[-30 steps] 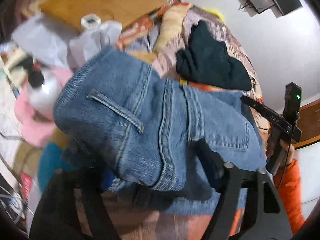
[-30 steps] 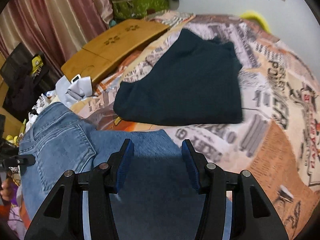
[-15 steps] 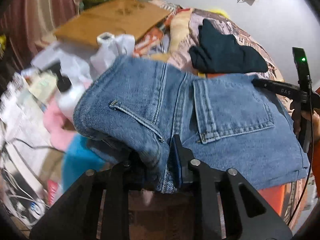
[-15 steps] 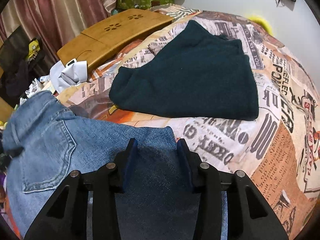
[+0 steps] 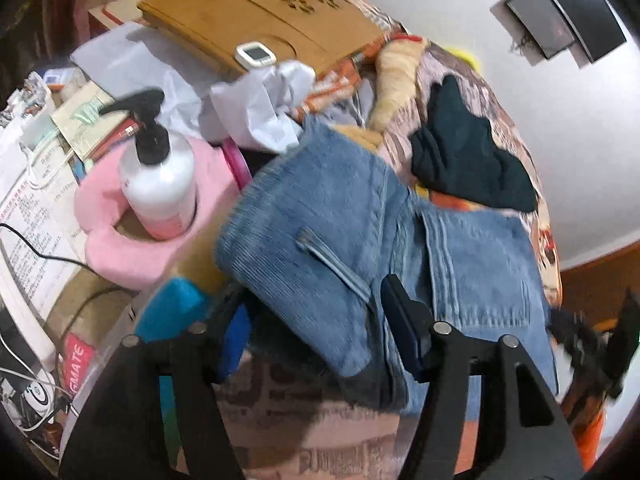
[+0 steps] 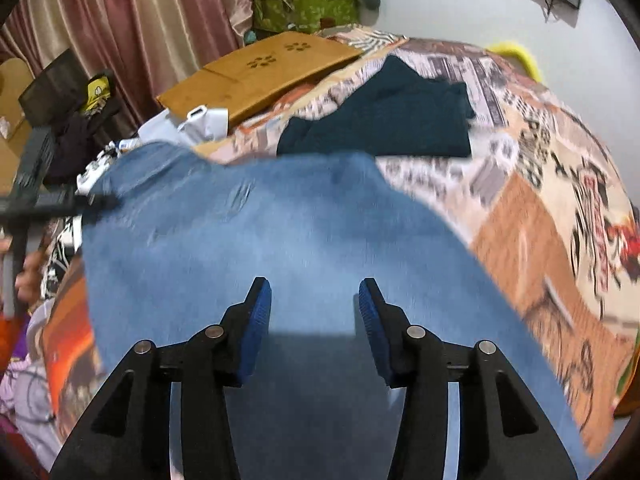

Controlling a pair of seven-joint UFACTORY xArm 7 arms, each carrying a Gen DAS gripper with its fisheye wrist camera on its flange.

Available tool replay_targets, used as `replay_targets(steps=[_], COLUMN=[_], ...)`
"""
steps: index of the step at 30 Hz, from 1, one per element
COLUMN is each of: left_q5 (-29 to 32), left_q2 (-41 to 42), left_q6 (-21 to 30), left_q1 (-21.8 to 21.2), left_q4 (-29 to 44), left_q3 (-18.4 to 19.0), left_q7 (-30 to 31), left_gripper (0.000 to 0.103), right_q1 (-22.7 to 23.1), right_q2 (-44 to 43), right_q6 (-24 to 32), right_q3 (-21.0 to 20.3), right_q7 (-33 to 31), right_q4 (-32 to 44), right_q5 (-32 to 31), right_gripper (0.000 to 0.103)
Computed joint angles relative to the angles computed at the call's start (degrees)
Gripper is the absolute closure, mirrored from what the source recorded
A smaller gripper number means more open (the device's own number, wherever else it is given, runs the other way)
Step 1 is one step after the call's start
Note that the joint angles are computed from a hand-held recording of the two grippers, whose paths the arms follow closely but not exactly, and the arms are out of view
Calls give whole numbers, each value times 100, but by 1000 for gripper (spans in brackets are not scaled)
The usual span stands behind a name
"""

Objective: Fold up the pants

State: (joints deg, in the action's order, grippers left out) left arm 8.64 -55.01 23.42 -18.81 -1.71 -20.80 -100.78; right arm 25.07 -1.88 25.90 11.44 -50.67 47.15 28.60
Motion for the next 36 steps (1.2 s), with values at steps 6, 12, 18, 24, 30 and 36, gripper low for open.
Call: replay_targets(steps=[6, 12, 18, 24, 30, 36], left_q5=[588, 1098, 736, 592, 813, 1469], left_q2=[179, 289, 826, 690, 622, 1385], left_q6=[1558, 2784, 2359, 3365, 3960, 3246], left_q1=[309, 115, -360, -790, -738, -93], left_q4=[936, 1488, 1158, 1440, 1951, 2650], left_q3=[-532, -811, -525, -547, -552, -552], left_q7=[327, 494, 355, 241, 645, 931], left_gripper=[89, 89, 79, 51, 31, 19], right_q1=[-5, -54, 59, -364, -1057, -1681], right_q2=[-618, -903, -873, -180, -328, -559], right_q6=[200, 450, 102, -306, 105, 452], right_q3=[-406, -404, -544, -482, -903, -1246], right_q7=[-572, -147, -333, 661, 355, 506], right_q4=[-665, -759, -596, -329, -541, -732], right_q5=[1801, 1229, 1715, 852, 1475, 877], right_gripper=[56, 52, 47, 47, 36, 42])
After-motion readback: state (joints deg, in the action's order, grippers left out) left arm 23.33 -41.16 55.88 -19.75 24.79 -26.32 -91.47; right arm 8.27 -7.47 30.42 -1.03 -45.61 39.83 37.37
